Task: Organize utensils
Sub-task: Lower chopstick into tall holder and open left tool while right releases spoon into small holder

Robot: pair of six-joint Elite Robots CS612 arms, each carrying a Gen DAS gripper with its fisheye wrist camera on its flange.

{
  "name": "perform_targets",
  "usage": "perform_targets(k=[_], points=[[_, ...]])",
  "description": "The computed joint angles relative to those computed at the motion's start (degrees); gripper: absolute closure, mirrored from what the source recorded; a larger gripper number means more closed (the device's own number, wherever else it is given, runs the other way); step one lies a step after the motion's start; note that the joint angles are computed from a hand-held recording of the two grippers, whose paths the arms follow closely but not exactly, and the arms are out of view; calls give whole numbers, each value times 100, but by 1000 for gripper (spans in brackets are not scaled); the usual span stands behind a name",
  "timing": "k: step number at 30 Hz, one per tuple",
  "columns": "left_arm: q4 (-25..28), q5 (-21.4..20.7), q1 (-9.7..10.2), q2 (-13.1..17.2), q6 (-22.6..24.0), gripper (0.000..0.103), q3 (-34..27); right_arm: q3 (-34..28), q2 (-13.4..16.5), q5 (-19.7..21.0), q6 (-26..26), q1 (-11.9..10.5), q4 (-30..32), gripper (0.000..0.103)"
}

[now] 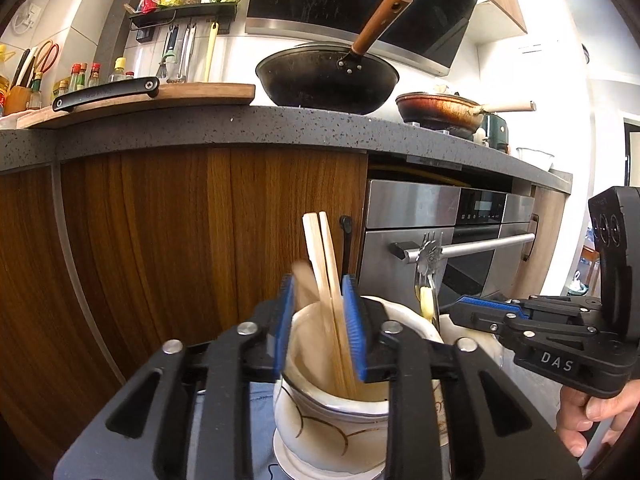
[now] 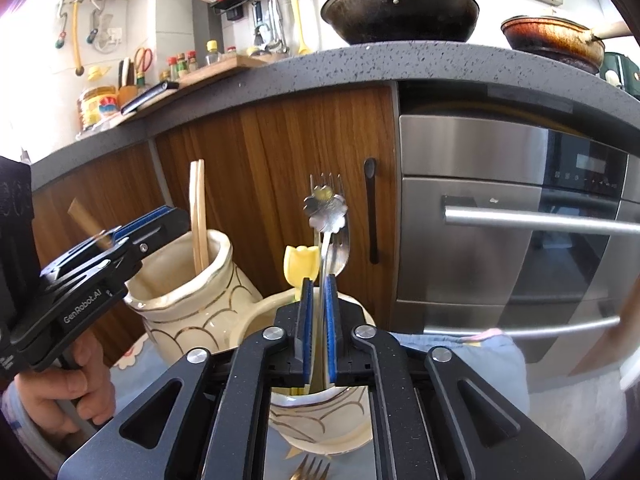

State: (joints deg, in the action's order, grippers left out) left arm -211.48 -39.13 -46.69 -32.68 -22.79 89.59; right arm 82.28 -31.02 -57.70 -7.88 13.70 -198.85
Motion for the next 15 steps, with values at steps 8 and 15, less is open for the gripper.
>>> perform_targets(k=[8,15], points=[[-383,-623,72,-105,-64,76,207,76,-31,50,79,-27,-160,95],[-645,-653,42,-197,7,76,335,104,-40,71,107,-35,-228,95]])
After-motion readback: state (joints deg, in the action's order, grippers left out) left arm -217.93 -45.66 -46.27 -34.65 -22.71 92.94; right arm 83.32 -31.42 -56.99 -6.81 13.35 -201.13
